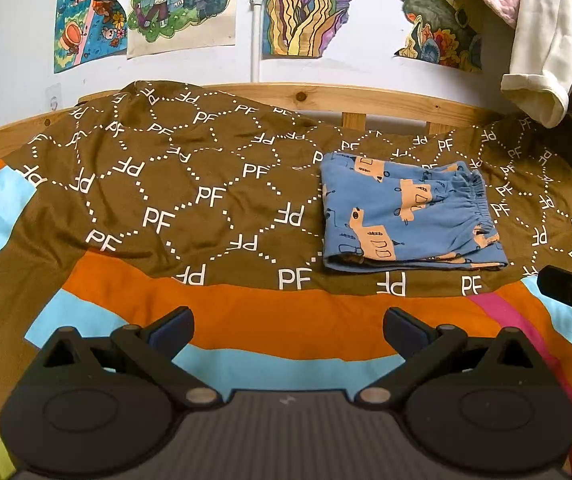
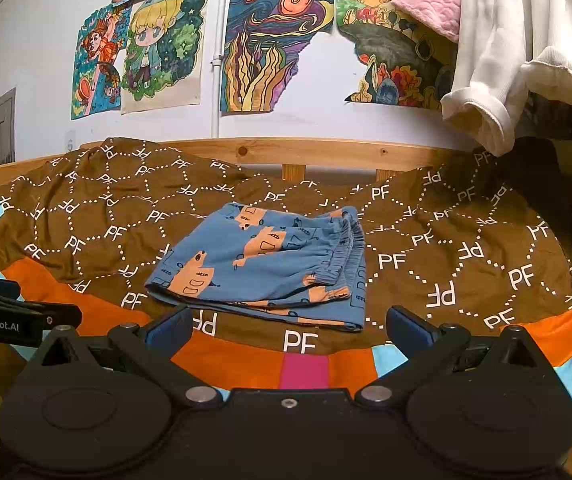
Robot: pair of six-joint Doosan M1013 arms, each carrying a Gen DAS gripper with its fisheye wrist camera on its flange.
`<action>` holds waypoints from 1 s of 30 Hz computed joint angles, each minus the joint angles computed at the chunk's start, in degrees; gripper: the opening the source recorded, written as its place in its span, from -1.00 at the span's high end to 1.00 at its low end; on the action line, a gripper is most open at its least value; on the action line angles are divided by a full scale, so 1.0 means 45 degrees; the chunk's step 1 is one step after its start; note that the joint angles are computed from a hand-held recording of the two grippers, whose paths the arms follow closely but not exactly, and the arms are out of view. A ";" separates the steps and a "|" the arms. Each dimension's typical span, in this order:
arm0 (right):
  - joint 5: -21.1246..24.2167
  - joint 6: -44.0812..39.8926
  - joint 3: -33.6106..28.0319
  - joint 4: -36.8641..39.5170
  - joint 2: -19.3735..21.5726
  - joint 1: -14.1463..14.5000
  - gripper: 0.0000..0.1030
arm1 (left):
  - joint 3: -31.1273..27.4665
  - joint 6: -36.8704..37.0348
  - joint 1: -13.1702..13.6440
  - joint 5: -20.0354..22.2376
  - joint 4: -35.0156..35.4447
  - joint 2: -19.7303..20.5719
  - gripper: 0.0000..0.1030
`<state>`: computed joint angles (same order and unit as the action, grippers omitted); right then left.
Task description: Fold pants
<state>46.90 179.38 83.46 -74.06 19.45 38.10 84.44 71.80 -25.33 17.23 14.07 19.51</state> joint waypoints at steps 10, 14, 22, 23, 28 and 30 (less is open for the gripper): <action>0.0004 -0.0017 -0.0013 0.0020 0.0003 0.0001 -0.99 | -0.0031 -0.0089 -0.0003 0.0146 0.0049 0.0002 -1.00; 0.0004 -0.0017 -0.0013 0.0020 0.0003 0.0001 -0.99 | -0.0070 -0.0122 -0.0002 0.0219 0.0068 0.0018 -1.00; 0.0015 -0.0022 -0.0025 0.0025 0.0010 0.0006 -0.99 | -0.0117 -0.0076 -0.0004 0.0370 -0.0059 0.0030 -1.00; 0.0012 -0.0028 -0.0022 0.0037 0.0014 0.0006 -0.99 | -0.0122 -0.0074 -0.0004 0.0379 -0.0064 0.0033 -1.00; 0.0012 -0.0016 -0.0015 0.0030 0.0020 0.0007 -0.99 | -0.0126 -0.0129 -0.0008 0.0415 -0.0016 0.0038 -1.00; 0.0009 -0.0023 -0.0015 0.0043 0.0020 0.0007 -0.99 | -0.0123 -0.0124 -0.0006 0.0417 -0.0020 0.0037 -1.00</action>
<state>46.94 179.28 83.39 -73.87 19.54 38.13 83.88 71.24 -25.36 19.11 13.98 19.67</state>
